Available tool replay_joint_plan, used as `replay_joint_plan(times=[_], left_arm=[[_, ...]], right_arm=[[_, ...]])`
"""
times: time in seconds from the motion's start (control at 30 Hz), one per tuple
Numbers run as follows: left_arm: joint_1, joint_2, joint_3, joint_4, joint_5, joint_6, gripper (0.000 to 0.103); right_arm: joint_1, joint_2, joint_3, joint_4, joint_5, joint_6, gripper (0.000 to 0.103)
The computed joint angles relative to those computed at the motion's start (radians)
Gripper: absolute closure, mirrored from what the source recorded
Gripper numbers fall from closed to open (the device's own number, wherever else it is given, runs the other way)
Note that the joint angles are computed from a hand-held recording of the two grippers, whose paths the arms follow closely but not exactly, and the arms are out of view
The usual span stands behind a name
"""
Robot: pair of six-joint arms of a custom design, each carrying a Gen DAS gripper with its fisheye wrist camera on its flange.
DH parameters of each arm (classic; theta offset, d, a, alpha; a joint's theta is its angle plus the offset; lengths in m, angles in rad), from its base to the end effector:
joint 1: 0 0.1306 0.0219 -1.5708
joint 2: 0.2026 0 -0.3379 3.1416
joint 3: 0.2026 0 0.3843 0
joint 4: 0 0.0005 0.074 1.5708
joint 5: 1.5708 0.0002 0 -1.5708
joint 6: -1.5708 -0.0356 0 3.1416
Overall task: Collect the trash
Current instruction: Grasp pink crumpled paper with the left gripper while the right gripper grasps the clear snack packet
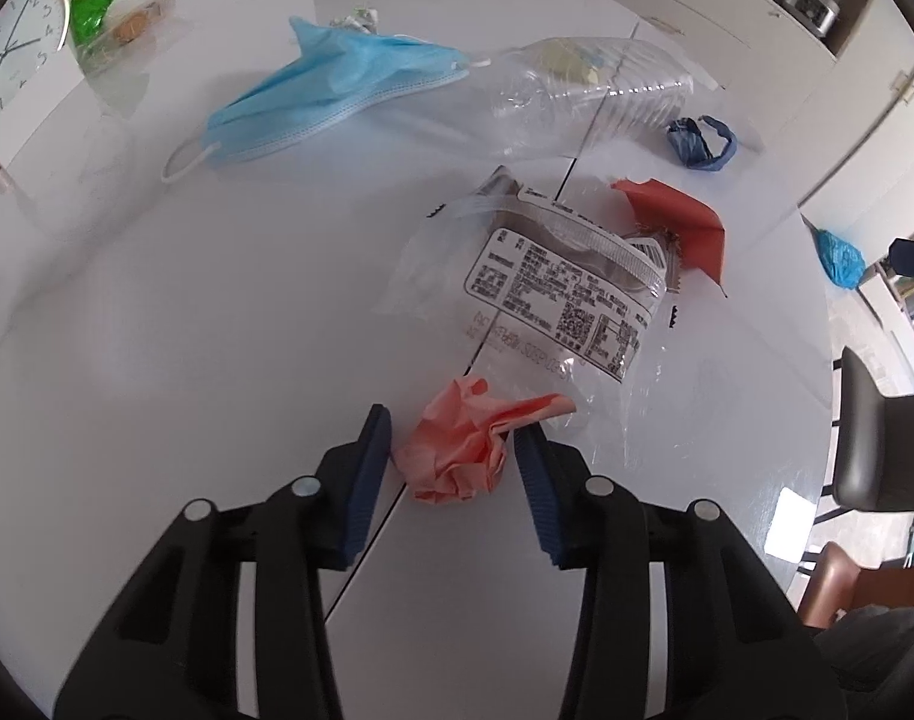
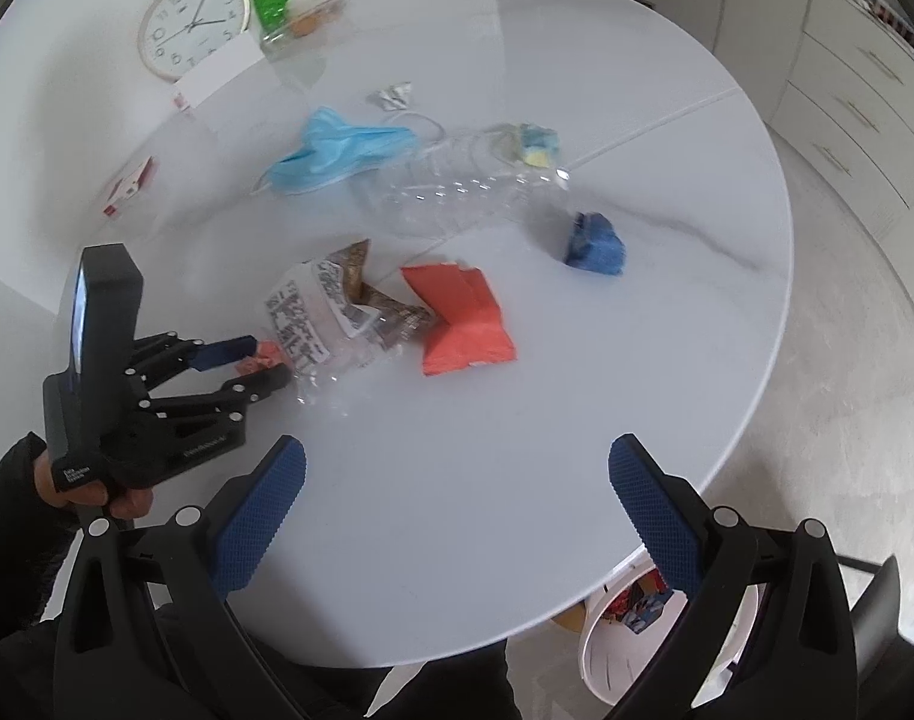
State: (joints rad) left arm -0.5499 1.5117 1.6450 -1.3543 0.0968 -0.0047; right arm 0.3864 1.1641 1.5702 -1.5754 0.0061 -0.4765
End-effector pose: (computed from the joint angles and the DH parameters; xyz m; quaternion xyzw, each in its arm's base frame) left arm 0.4144 -0.2586 0.4132 0.2774 0.9437 -0.0927 0.1546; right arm 0.3236 0.1309 0.5123 0.0447 0.9789 0.0807 0.1824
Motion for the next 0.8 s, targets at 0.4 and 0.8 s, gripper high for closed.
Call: replay_joint_plan(times=[0.4, 0.8], left_arm=[[0.062, -0.063, 0.021, -0.044, 0.004, 0.103, 0.064], [0.132, -0.092, 0.029, -0.1, -0.028, 0.083, 0.064]], right_arm=[[0.071, 0.242, 0.138, 0.087, -0.062, 0.263, 0.003], [0.112, 0.445, 0.254, 0.07, -0.009, 0.364, 0.045]])
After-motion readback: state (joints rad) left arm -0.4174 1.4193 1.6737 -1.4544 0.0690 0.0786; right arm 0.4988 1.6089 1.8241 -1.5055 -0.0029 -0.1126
